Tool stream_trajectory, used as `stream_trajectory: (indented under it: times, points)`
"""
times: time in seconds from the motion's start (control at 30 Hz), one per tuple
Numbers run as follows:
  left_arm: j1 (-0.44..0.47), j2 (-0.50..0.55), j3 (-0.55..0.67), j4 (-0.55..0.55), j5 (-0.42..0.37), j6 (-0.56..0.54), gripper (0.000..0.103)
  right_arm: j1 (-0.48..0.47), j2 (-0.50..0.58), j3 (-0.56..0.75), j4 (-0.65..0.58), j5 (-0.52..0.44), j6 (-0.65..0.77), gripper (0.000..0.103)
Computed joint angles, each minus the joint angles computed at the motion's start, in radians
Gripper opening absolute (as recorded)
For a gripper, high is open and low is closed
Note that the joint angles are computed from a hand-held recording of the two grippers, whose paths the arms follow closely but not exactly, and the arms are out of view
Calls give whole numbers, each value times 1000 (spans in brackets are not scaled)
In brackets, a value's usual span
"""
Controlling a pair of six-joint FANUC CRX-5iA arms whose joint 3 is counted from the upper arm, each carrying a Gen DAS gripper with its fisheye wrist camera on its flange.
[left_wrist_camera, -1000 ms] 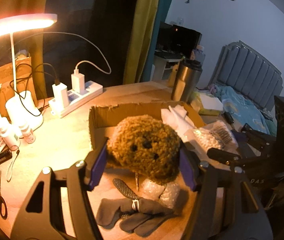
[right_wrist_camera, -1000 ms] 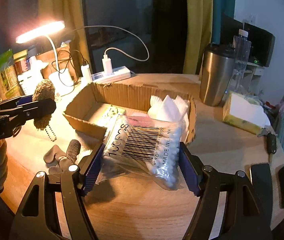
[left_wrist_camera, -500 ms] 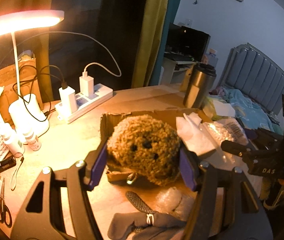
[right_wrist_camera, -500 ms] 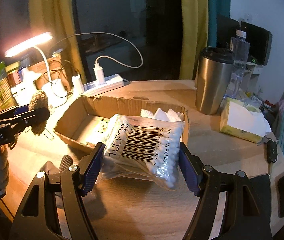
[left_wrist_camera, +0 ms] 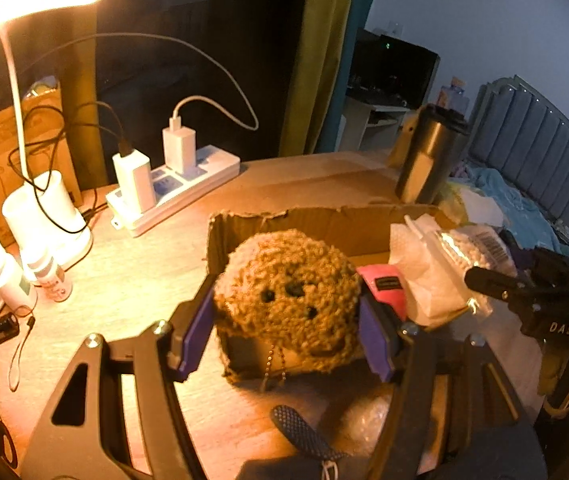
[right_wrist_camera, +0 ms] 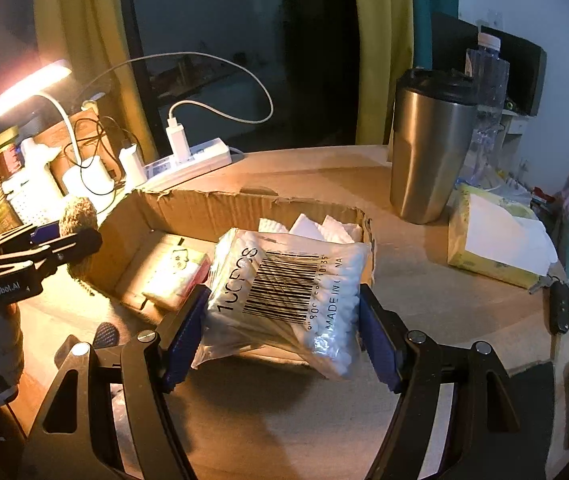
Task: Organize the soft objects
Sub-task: 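Carry the swab bag into the box with the right gripper while the left gripper lowers the fuzzy ball in, then open both grippers and withdraw them from the box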
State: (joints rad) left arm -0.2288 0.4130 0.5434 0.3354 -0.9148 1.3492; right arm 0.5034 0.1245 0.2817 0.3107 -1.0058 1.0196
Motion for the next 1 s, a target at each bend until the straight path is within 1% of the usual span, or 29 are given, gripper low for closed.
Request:
stream_trajectory:
  times: [0.3, 0.43, 0.7, 0.73, 0.8, 0.87, 1.0]
  points:
    - [-9, 73, 89, -26, -49, 22, 66, -32, 44, 41, -54, -13, 40, 75]
    - [-11, 100, 129, -41, -84, 36, 70, -32, 60, 54, -53, -20, 45, 75]
    - [-6, 99, 120, -9, -80, 14, 75, -24, 72, 76, -34, -44, 29, 77]
    - [-7, 98, 119, -9, -78, 13, 76, -21, 71, 75, -26, -42, 25, 77]
    - [-6, 95, 115, -6, -75, 13, 76, -15, 60, 59, -8, -22, 14, 83]
    - [-6, 91, 112, -4, -71, 14, 76, -13, 49, 45, 9, -3, 3, 84]
    - [-4, 82, 103, -4, -65, 12, 76, -16, 45, 30, 32, 5, -26, 84]
